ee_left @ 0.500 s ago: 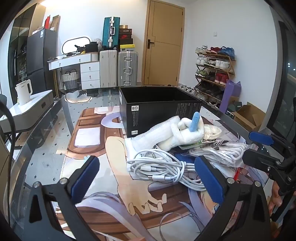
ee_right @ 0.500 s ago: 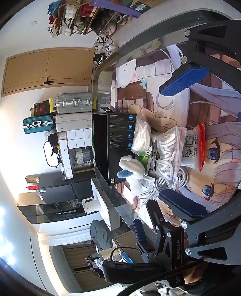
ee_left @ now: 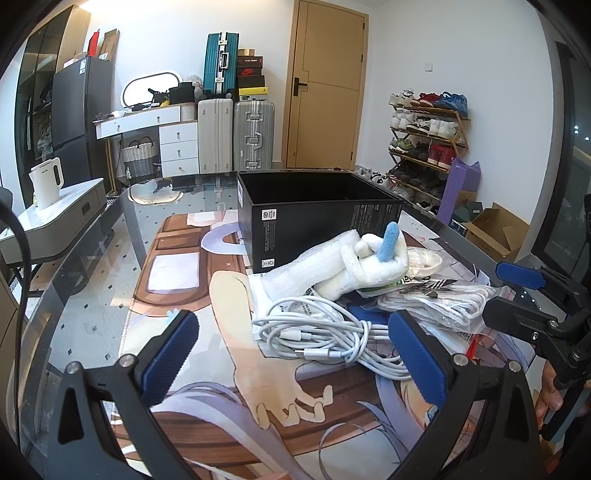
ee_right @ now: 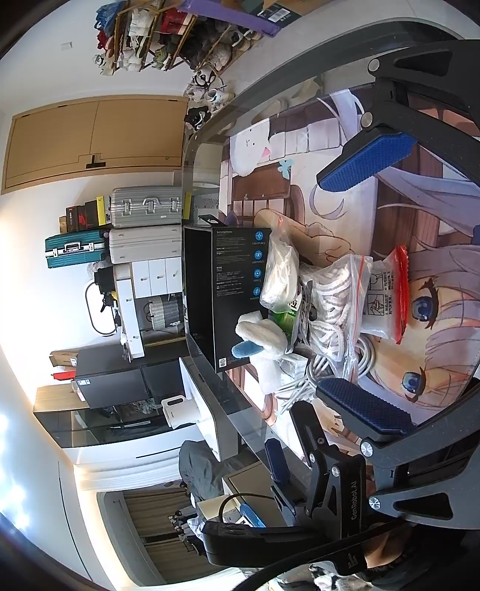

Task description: Organize soft objects

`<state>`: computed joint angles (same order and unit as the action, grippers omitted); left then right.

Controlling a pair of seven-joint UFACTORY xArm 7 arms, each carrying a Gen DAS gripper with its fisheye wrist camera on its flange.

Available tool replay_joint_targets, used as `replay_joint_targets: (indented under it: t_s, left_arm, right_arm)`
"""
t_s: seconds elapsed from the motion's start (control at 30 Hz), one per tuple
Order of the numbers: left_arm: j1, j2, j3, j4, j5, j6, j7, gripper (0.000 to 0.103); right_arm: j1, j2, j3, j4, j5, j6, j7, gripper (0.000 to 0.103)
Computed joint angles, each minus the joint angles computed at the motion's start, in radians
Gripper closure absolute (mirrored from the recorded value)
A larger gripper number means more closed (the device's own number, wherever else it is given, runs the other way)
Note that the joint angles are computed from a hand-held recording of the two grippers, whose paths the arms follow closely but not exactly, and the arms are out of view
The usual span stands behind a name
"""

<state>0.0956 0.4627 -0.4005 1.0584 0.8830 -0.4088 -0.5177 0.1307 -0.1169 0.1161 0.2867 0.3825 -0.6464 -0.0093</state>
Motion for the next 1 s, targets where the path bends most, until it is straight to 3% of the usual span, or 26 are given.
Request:
replay_joint_targets:
  t_s: [0.47, 0.57, 0.83, 1.0]
  left_arm:
    - [0.006, -0.001, -0.005, -0.001, -0.014, 0.009, 0.014, 0.0]
    - [0.006, 0.0, -0.006, 0.0, -0.023, 0.013, 0.019, 0.0]
    - [0.031, 0.013, -0.036, 0.01, -0.022, 0.033, 0.024, 0.0]
    - [0.064, 0.025, -0.079, 0.02, -0.024, 0.067, 0.041, 0.0]
  right_arm:
    - [-0.018, -0.03, -0.017, -0.023, -0.053, 0.013, 0.018, 0.0]
    - [-0.015, -0.038, 0.054, 0.003, 0.081, 0.042, -0.065, 0.0]
    - [-0.003, -0.029, 0.073, 0.04, 0.184, 0.079, -0.169, 0.0]
    - [-0.004, -0.036, 0.055, 0.055, 0.171, 0.139, -0.152, 0.0]
